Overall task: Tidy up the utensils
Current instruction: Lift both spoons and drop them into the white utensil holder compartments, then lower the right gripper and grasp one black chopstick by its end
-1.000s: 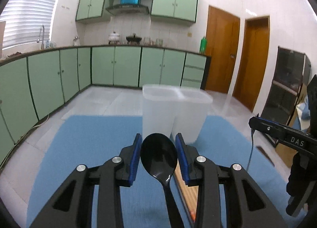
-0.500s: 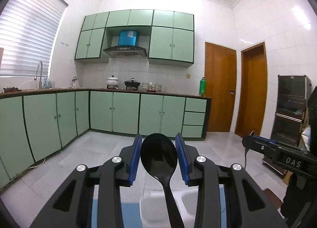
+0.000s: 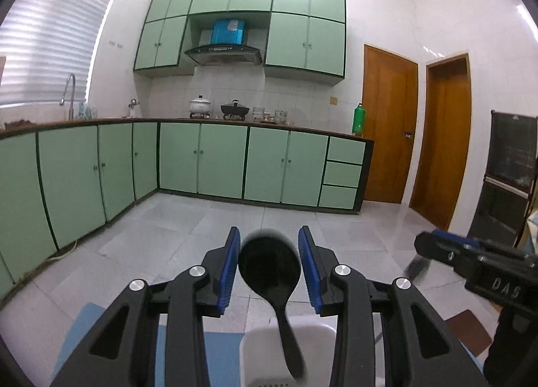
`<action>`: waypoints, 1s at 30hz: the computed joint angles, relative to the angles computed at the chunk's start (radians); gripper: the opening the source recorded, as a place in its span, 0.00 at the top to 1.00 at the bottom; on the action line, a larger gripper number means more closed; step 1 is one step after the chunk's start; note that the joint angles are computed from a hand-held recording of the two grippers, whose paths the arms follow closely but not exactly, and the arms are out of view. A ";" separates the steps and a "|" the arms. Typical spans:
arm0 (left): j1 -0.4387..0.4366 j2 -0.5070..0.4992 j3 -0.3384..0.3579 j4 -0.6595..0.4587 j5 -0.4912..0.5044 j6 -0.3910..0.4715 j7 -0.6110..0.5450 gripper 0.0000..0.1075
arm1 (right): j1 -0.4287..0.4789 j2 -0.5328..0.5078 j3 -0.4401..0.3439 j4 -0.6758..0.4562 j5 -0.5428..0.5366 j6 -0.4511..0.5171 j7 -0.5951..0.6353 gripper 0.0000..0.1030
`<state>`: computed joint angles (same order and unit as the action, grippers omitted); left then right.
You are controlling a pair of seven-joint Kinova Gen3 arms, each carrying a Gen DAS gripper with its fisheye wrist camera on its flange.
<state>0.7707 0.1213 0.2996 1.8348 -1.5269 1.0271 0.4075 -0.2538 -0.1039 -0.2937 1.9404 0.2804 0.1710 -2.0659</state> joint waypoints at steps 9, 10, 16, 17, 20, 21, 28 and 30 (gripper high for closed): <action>0.050 -0.084 0.080 -0.003 0.180 0.098 -0.099 0.45 | -0.007 -0.127 -0.022 0.091 -0.064 0.072 -0.001 0.37; 0.055 -0.089 0.091 -0.012 0.215 0.116 -0.122 0.44 | -0.014 -0.158 -0.024 0.114 -0.080 0.094 0.005 0.33; 0.124 -0.132 0.190 0.019 0.450 0.203 -0.125 0.35 | -0.106 -0.314 -0.003 0.245 -0.225 0.247 0.064 0.17; 0.123 -0.133 0.215 0.026 0.490 0.216 -0.117 0.34 | -0.115 -0.339 -0.016 0.269 -0.249 0.281 0.060 0.17; 0.168 -0.126 0.220 0.048 0.612 0.207 -0.087 0.34 | -0.111 -0.387 -0.082 0.312 -0.298 0.365 0.022 0.16; 0.175 -0.122 0.223 0.048 0.651 0.207 -0.087 0.34 | -0.109 -0.397 -0.107 0.322 -0.311 0.385 0.006 0.16; 0.287 -0.065 0.233 0.064 0.759 0.250 0.004 0.34 | -0.134 -0.480 -0.254 0.378 -0.363 0.491 -0.080 0.16; 0.311 -0.050 0.225 0.048 0.773 0.270 -0.004 0.34 | -0.133 -0.492 -0.298 0.375 -0.356 0.517 -0.099 0.16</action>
